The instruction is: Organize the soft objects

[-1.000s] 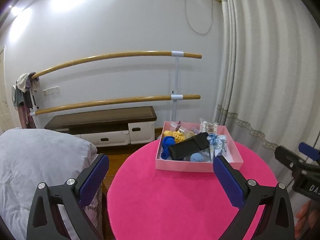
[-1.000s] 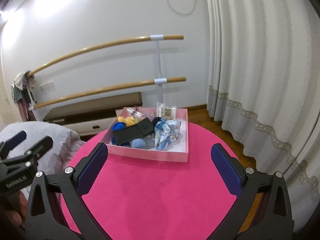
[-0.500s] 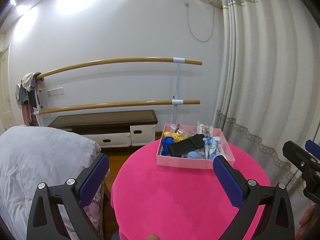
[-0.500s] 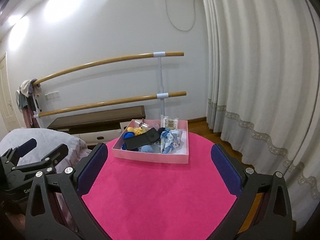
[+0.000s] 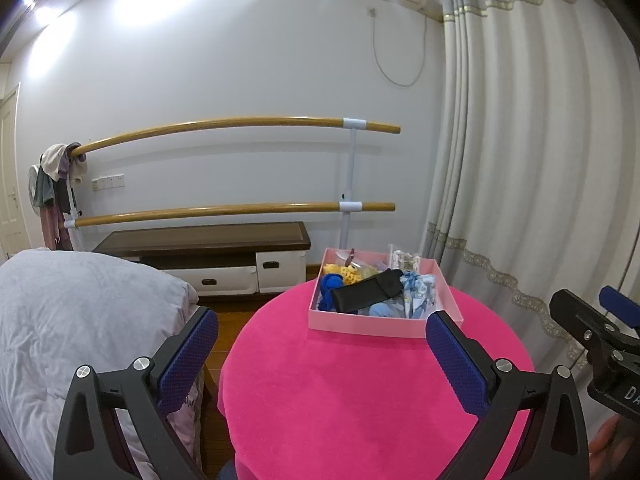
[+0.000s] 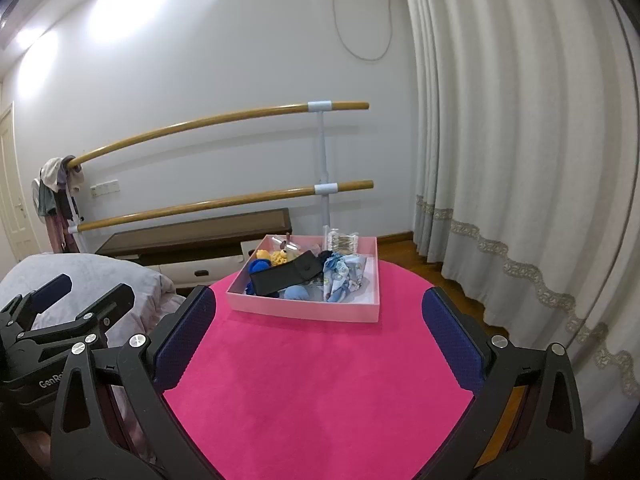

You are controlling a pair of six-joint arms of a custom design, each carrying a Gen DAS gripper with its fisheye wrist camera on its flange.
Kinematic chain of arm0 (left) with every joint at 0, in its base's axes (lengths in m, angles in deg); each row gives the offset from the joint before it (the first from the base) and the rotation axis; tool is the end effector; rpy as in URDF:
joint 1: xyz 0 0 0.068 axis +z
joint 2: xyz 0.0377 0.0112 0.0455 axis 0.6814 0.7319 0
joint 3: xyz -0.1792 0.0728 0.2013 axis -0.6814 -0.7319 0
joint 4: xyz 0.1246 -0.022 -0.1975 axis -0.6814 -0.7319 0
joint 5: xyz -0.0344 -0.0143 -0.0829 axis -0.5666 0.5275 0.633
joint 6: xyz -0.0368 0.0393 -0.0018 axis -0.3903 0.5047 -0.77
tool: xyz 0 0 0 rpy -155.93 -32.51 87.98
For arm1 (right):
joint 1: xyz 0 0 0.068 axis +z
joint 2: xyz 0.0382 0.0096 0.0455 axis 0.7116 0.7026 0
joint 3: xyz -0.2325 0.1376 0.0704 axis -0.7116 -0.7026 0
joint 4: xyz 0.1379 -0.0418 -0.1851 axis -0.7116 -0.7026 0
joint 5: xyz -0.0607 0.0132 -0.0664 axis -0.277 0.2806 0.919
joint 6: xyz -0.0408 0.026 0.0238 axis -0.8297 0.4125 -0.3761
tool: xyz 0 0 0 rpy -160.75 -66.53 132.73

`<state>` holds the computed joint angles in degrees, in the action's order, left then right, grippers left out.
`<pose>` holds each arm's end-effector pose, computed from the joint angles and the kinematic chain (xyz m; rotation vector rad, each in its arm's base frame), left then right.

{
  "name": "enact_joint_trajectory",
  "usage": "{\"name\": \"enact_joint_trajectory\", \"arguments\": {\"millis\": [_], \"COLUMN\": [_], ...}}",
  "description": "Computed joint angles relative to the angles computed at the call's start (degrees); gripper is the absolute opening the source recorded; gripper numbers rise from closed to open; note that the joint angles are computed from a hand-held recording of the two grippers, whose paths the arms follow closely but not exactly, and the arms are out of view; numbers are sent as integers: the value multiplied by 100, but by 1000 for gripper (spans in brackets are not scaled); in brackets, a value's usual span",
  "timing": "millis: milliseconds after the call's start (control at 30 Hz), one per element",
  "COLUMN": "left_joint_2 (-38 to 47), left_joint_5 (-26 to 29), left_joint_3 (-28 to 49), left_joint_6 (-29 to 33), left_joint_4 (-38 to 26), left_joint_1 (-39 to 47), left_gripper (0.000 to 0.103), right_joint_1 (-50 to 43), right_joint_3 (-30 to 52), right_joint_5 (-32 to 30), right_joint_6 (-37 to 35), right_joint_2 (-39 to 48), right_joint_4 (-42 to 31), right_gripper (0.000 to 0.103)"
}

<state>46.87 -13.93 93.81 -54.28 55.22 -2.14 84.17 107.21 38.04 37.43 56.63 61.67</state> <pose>0.2597 -0.2434 0.2769 0.3245 2.0010 -0.3055 0.1942 0.1185 0.2847 0.4191 1.9462 -0.2937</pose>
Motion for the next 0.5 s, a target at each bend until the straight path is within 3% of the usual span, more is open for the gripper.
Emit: {"name": "enact_joint_trajectory", "arguments": {"millis": [500], "left_joint_2": [95], "left_joint_5": [-1], "left_joint_3": [174], "left_joint_6": [-70], "left_joint_4": [-96], "left_joint_1": [-31], "left_gripper": [103], "right_joint_1": [13], "right_joint_3": [-58], "right_joint_5": [17], "right_joint_6": [5], "right_joint_2": [2], "right_joint_4": [83], "right_gripper": [103]}}
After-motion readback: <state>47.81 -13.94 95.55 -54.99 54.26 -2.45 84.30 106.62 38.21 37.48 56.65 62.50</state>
